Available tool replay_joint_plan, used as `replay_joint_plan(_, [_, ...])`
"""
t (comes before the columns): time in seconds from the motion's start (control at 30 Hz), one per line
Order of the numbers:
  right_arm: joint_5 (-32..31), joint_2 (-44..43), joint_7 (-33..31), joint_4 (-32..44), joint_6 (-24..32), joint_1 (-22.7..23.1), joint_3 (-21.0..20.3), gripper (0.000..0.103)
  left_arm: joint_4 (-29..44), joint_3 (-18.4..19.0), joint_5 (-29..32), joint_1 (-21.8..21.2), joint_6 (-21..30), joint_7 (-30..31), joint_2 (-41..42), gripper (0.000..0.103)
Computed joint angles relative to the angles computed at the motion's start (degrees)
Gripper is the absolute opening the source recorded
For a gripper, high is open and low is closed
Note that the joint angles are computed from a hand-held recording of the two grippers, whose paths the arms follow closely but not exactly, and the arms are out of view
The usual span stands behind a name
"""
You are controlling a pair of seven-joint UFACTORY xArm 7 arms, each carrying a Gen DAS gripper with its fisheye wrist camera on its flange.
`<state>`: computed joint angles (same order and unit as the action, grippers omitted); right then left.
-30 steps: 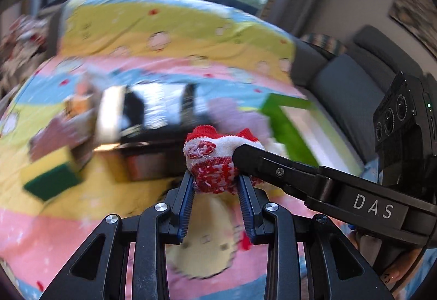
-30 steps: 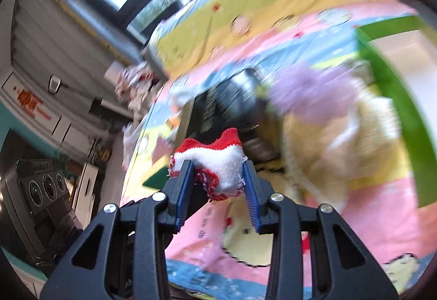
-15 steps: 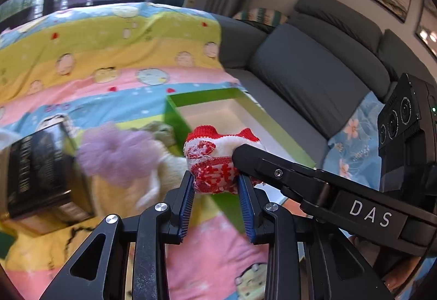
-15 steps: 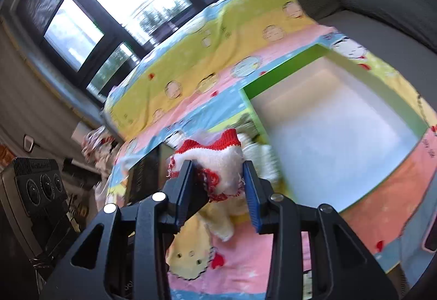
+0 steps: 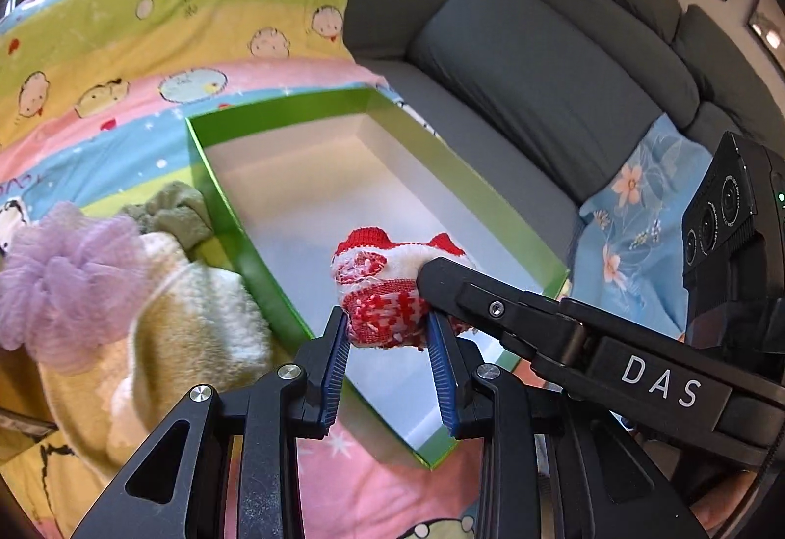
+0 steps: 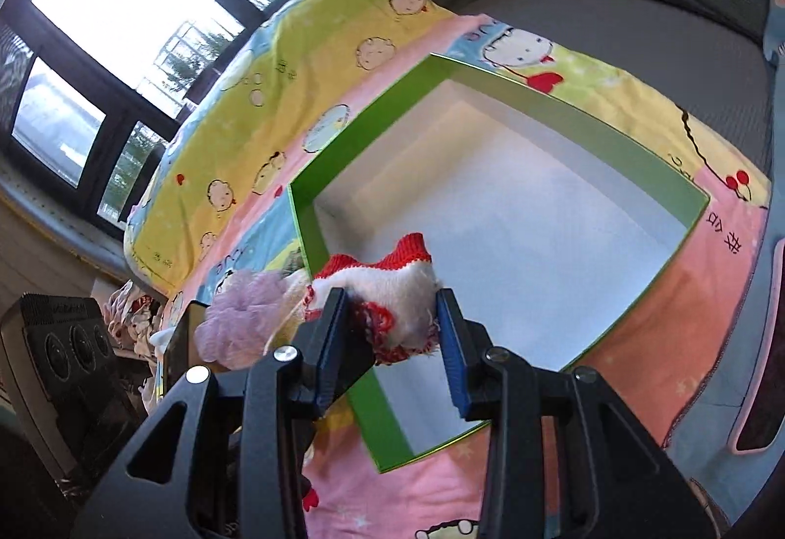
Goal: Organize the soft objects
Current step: 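Carry the plush toy into the green box and open the right gripper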
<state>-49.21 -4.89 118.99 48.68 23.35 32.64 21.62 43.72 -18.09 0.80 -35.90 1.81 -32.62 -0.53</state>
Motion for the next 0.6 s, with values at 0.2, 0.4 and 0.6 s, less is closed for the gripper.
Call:
replay_joint_plan(0.2, [2.54, 0.35, -1.68, -1.20, -0.40, -0.19, -0.71, 0.037, 2.75, 1.72, 6.03, -1.45, 0.98, -4.94, 3.51, 0.032])
replay_joint_plan(0.4, [5.41, -0.48, -3.75, -1.55, 1.49, -0.13, -0.46, 0.043, 4.36, 2.19, 10.51, -1.99, 3.44, -8.34, 4.07, 0.032])
replay_joint_plan(0.6, [3.14, -1.52, -3.92, -0.13, 3.94, 0.35, 1.15, 0.082, 1.25, 0.34, 4.51, -0.40, 4.03, -2.58, -0.87, 0.045])
